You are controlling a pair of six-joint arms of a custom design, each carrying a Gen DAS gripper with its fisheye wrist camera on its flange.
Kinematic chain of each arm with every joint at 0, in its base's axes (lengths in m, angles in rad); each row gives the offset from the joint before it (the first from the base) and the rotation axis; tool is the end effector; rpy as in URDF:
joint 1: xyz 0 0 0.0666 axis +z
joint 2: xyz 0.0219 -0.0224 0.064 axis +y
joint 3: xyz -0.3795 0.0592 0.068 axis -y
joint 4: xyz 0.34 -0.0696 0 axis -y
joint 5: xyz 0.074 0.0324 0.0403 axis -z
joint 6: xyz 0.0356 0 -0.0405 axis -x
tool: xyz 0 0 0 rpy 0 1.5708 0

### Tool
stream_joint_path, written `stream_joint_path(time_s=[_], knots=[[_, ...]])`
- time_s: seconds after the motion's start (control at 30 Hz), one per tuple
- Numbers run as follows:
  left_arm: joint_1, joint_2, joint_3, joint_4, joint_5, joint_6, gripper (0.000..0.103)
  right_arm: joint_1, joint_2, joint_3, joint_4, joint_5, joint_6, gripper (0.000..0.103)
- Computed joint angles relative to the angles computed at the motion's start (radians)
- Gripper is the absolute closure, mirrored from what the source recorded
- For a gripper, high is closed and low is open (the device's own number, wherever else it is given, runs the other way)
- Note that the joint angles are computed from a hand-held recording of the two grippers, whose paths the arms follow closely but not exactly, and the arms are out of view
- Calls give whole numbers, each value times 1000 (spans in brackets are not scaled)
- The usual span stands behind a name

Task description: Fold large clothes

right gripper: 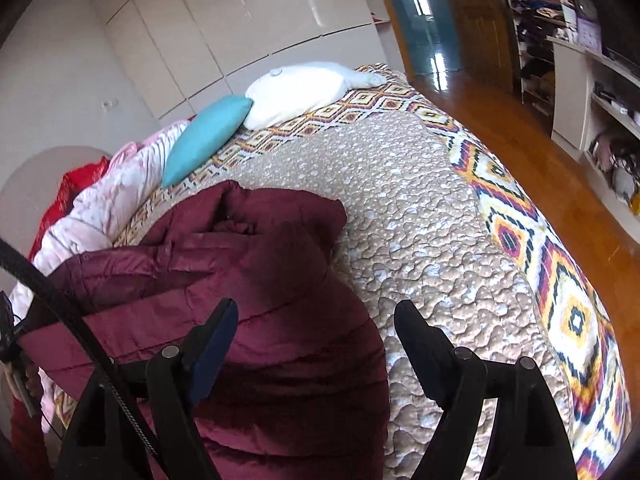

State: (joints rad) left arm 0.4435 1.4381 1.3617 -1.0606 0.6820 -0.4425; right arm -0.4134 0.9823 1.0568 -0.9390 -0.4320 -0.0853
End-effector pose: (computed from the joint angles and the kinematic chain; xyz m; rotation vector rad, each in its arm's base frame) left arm 0.3897 0.1599 0.3975 0.1877 2.4152 -0.5462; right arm 0.2583 -0.0975 0.4283 0.3967 2.3299 0.3682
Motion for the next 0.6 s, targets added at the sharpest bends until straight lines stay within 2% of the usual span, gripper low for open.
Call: stream_joint_path(time_s=[0.13,0.2,0.33,0.5,0.6], knots=[[-28,5,-27,25,-9,-100,31,42,40,1,18,51,28,18],[-55,17,-17,24,-3,-124,31,54,62,2,25,63,39,18],[-136,71,33,57,-24,-97,31,63,122,11,53,51,8,18],[-210,194,146,-23,9,-57,31,101,179,38,48,52,-4,18],[-260,226,171,-54,-8,-89,30,119,190,47,52,59,4,18]])
